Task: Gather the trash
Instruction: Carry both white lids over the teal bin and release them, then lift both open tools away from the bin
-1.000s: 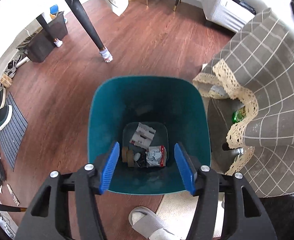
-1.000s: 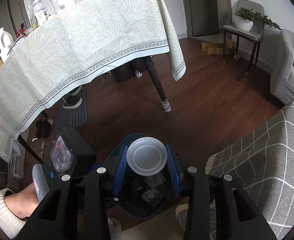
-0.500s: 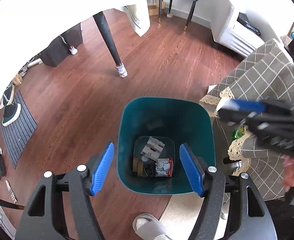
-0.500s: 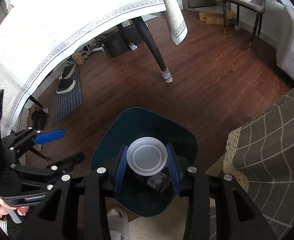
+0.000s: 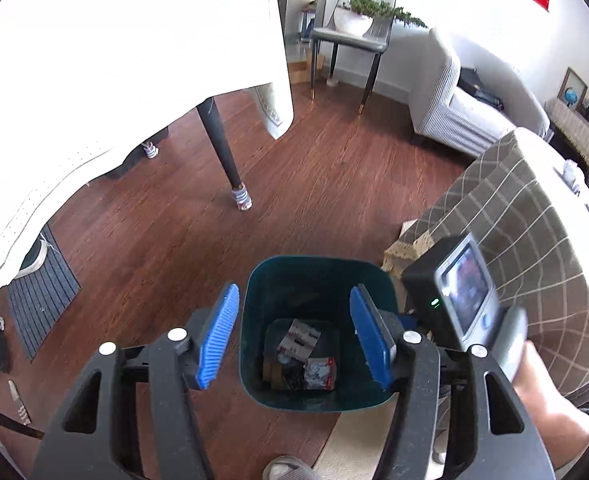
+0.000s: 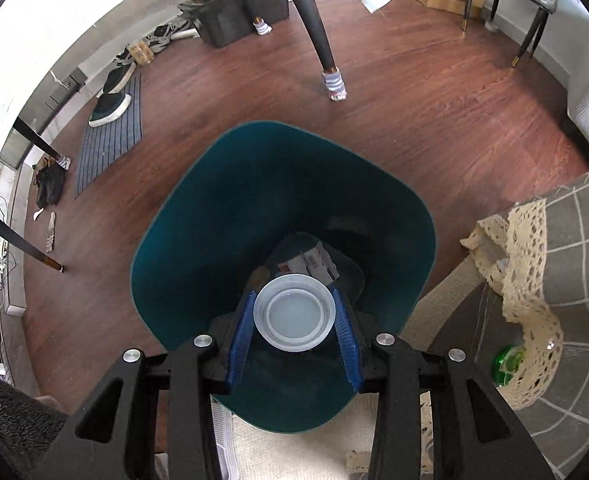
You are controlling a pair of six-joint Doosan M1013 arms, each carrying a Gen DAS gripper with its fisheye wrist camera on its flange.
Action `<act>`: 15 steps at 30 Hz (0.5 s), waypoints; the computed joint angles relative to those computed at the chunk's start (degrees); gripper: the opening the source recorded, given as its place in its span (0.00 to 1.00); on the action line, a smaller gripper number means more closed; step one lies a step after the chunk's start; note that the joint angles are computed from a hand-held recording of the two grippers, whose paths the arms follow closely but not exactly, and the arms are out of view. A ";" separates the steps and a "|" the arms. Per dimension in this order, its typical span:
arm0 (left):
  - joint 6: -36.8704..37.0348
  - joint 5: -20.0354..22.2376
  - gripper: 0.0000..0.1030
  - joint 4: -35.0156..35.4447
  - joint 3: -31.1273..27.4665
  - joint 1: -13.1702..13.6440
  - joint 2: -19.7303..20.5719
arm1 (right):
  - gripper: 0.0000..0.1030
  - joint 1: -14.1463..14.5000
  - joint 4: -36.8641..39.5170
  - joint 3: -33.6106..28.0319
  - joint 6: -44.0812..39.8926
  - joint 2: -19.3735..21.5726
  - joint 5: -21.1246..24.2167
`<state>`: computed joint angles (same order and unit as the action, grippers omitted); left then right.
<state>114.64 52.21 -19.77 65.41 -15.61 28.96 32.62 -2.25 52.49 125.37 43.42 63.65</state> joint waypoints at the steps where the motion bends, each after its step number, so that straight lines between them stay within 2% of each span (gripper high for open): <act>1: 0.05 -0.25 0.56 -0.88 -0.04 0.12 -0.18 | 0.39 -0.03 0.17 0.14 0.17 0.04 0.12; 8: 2.70 -1.92 0.43 -5.75 0.25 0.48 -1.71 | 0.39 0.14 0.20 0.60 0.10 0.37 0.40; 12: 3.36 -2.76 0.42 -7.05 0.16 0.50 -2.21 | 0.39 0.58 -0.60 -0.09 -1.23 0.86 1.41; 15: 3.28 -2.71 0.42 -7.74 -0.18 0.66 -2.19 | 0.49 0.93 -1.76 -0.29 -1.40 0.97 1.92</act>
